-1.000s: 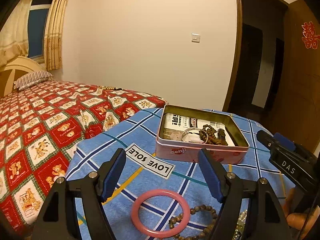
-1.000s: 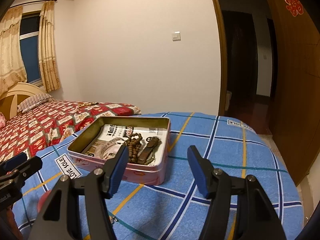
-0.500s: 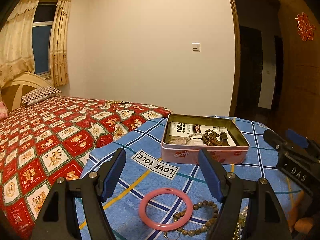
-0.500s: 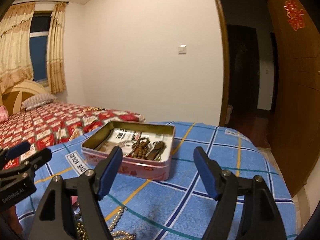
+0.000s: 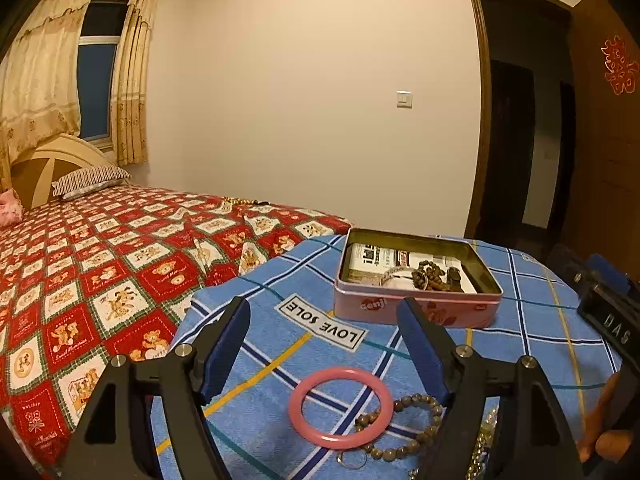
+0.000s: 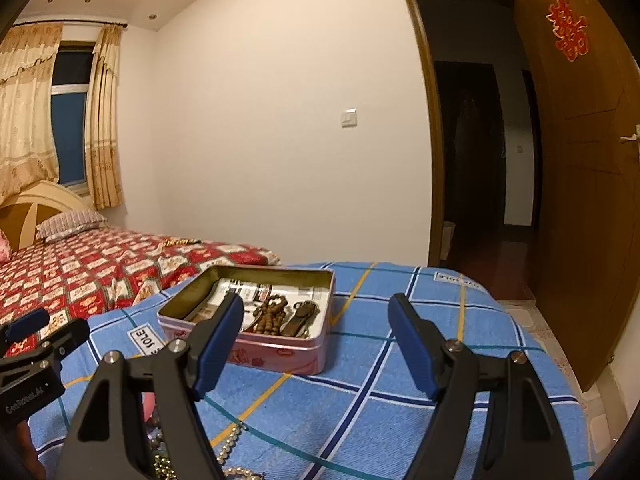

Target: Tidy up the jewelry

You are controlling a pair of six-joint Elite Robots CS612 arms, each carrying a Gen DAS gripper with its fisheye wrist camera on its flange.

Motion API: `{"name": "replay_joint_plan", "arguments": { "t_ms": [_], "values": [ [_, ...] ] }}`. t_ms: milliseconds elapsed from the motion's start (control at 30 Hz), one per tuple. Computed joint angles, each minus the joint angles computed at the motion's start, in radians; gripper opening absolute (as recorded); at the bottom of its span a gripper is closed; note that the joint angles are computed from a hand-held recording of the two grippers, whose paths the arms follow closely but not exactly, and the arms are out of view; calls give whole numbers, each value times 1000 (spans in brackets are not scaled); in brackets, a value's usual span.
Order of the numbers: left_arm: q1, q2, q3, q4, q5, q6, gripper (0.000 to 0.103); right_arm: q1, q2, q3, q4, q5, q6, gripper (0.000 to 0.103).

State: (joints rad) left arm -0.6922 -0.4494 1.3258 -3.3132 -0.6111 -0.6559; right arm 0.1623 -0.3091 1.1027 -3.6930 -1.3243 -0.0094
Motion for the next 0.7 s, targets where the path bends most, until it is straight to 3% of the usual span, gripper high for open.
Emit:
{"name": "replay_joint_plan", "arguments": {
  "t_ms": [167,333,500,700],
  "values": [
    [-2,-12,31,-35,-22,-13,77,-10,-15,20,27,13,29,78],
    [-5,-16,43,-62,-54,12,78,-31,-43,61,113,101,67,78],
    [-4,-22,58,-92,-87,22,78,-41,-71,91,236,180,9,77],
    [2,-48,98,-35,-133,-70,78,-46,-110,144,406,306,-143,70]
  ]
}}
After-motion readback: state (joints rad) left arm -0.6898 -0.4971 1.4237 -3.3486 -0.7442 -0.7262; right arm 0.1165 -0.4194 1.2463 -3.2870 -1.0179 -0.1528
